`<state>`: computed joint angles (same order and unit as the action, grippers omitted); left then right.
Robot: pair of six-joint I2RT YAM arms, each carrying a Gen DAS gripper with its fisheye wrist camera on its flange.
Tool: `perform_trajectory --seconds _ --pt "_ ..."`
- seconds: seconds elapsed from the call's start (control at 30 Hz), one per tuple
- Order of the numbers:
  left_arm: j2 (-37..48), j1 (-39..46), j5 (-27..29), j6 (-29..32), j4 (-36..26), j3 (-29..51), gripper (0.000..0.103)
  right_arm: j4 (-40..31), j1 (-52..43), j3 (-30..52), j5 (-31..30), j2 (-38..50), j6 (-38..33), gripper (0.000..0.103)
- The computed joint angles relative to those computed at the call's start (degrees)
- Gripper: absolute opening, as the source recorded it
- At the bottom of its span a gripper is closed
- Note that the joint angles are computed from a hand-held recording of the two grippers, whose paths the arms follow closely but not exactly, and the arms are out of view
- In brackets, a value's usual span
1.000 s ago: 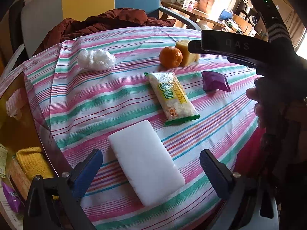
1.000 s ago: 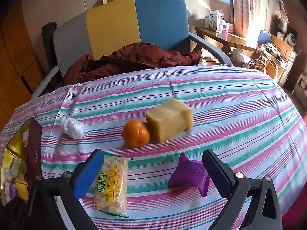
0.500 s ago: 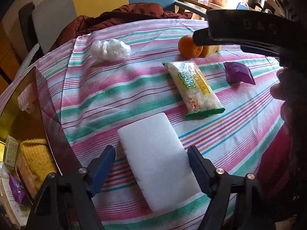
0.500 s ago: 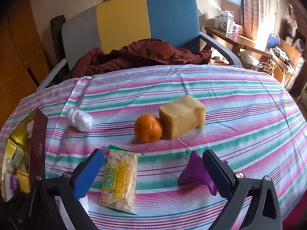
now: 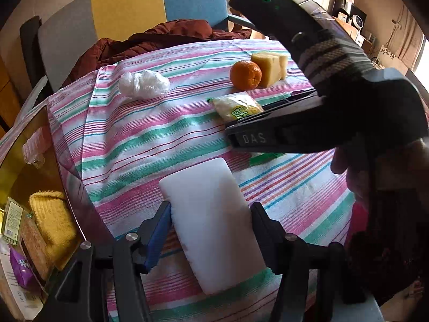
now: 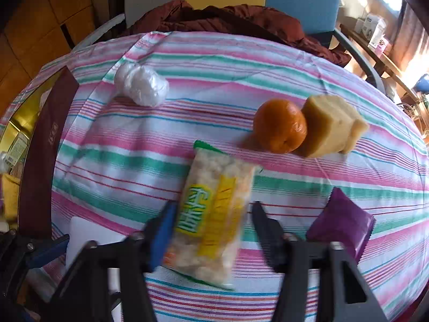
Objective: Organize objects
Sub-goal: 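Grasp the white rectangular block with the left tool while the right tool grasps the WEIDAN snack bag, then carry white block and WEIDAN bag into the gold tray and open both tools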
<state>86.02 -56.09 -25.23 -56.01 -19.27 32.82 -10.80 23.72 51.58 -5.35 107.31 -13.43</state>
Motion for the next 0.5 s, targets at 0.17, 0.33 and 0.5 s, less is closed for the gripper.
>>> perform_trajectory --seconds 0.17,0.33,0.5 --pt "-5.0 -2.2 -1.2 -1.5 -2.2 -0.9 0.06 1.0 -1.0 -1.1 -1.2 -1.1 -0.3 0.044" --pt "-13.1 -6.5 -5.1 -4.4 -7.7 -0.9 0.06 2.8 -1.4 -2.6 -2.5 -3.4 -0.4 0.044" --pt "-24.3 -9.7 -9.8 -10.2 -17.7 -2.2 0.06 5.0 -1.0 -4.5 -3.8 -6.3 0.1 0.044"
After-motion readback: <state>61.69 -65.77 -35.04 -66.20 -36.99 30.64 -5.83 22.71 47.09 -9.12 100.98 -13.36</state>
